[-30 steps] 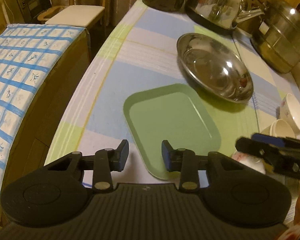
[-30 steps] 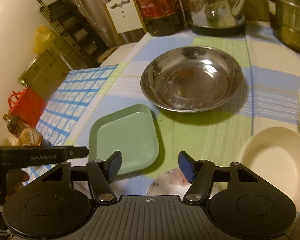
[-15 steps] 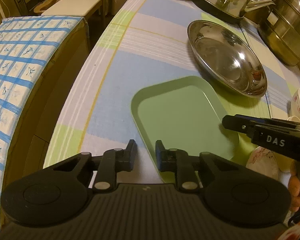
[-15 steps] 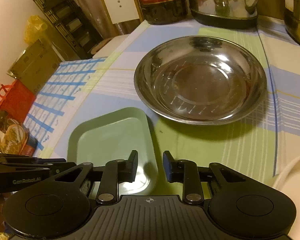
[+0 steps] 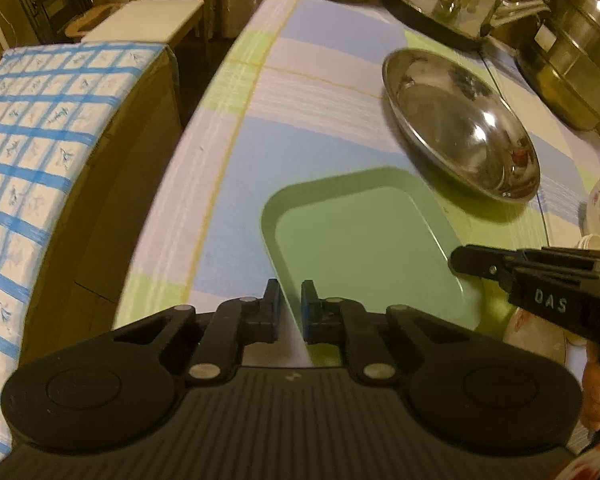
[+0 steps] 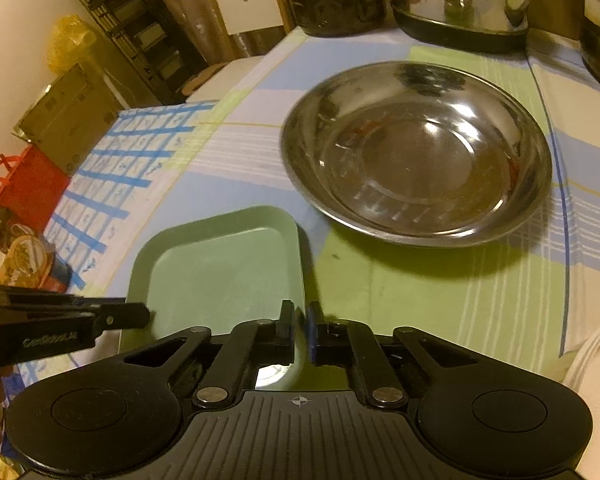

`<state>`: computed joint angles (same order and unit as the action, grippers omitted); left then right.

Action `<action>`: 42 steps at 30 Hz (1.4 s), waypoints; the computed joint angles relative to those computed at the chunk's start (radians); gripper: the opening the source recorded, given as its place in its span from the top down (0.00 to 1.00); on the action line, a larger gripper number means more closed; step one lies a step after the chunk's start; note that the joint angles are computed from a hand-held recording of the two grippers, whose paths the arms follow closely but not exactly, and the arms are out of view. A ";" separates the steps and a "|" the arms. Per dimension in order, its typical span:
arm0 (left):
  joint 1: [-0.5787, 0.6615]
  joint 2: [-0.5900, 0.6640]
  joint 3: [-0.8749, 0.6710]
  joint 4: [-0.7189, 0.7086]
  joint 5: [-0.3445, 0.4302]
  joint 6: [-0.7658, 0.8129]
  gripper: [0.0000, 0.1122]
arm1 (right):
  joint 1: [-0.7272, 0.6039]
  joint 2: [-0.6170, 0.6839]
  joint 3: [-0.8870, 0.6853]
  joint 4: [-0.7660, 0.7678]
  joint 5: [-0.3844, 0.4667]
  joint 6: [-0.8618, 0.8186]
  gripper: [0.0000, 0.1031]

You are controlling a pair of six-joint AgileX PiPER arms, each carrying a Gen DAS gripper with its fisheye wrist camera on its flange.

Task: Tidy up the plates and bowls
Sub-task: 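Carry the green square plate with the right gripper into the steel plate, release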

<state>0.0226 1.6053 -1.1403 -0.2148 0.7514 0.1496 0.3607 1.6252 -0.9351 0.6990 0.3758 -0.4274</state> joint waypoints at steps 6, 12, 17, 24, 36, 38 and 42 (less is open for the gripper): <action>0.036 -0.021 -0.050 0.012 0.021 0.026 0.92 | 0.026 -0.036 -0.006 0.049 -0.009 -0.039 0.94; 0.047 0.006 -0.149 -0.031 0.029 0.069 0.92 | 0.027 -0.061 -0.026 0.030 -0.026 -0.002 0.94; 0.009 0.078 -0.249 -0.059 0.025 0.103 0.92 | 0.001 -0.081 -0.041 -0.050 -0.050 0.090 0.94; -0.064 0.215 -0.406 -0.105 0.039 0.159 0.91 | -0.055 -0.073 -0.077 -0.239 -0.063 0.292 0.94; -0.161 0.453 -0.691 -0.100 0.128 0.166 0.92 | -0.161 -0.004 -0.117 -0.410 -0.050 0.482 0.94; -0.170 0.483 -0.727 -0.092 0.141 0.161 0.92 | -0.170 0.013 -0.125 -0.423 -0.049 0.498 0.94; -0.179 0.548 -0.813 -0.076 0.179 0.147 0.91 | -0.179 0.055 -0.154 -0.455 -0.042 0.534 0.94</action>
